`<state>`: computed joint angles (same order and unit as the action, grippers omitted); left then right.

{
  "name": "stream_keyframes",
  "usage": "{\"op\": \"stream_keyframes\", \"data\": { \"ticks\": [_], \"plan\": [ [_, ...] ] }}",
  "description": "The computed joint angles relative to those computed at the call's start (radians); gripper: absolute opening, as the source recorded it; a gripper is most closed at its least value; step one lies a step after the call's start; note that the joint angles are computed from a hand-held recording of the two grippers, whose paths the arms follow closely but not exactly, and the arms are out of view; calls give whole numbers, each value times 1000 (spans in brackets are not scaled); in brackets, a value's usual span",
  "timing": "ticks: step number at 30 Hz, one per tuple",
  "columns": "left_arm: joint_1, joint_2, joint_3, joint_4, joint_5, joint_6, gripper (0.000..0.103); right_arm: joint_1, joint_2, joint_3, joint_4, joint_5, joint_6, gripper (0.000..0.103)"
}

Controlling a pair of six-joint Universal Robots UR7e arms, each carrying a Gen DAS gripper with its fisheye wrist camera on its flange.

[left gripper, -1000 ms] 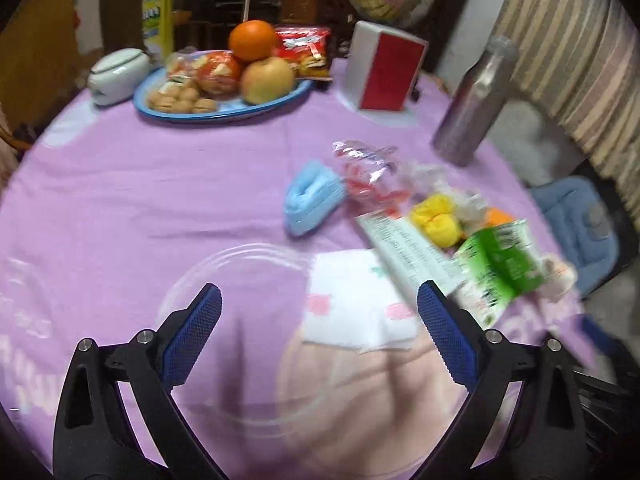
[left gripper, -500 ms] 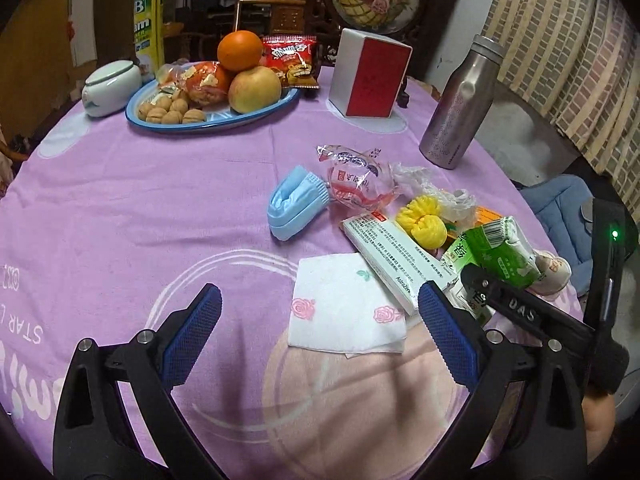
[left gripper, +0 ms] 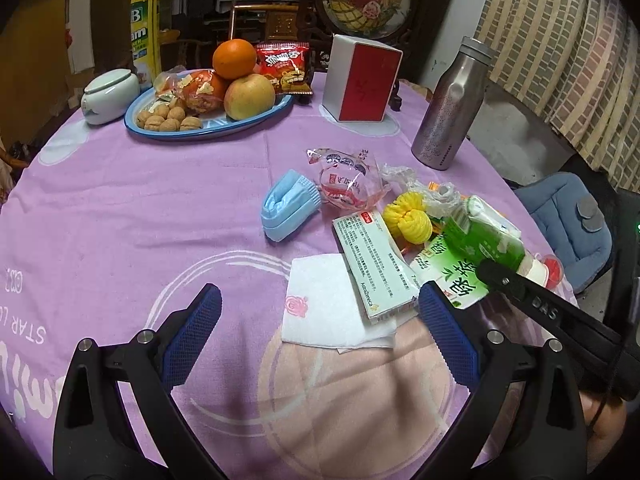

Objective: Collect trash
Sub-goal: 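Grasp the green-white carton with the right tool while the left tool grasps the white medicine box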

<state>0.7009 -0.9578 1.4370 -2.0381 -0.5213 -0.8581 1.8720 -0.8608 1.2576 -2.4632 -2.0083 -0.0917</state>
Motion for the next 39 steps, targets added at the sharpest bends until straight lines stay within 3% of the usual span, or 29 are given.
{"op": "stream_keyframes", "data": {
  "ticks": [8,14,16,18,20,22,26,31,39],
  "plan": [
    [16,-11,-11,47,-21,-64,95,26,-92,96,4,-56,-37,16],
    [21,-14,-16,80,-19,-98,95,29,-74,72,53,-150,-23,20],
    [22,-14,-17,86,-18,-101,95,26,-57,48,73,-128,-24,21],
    [25,-14,-17,84,-20,-99,95,21,-40,28,98,-104,-9,34],
    [29,-15,-20,94,-21,-110,95,22,-18,12,105,-113,6,35],
    [35,-16,-21,93,-28,-117,95,11,-2,-10,140,-73,32,35],
    [45,-21,-20,88,-41,-128,95,1,-11,11,102,-24,61,21],
    [51,-25,-9,47,-69,-106,95,13,-97,117,-5,9,17,16],
    [31,5,-8,23,-69,-37,95,-12,-354,400,-128,24,-5,16]
  ]
}}
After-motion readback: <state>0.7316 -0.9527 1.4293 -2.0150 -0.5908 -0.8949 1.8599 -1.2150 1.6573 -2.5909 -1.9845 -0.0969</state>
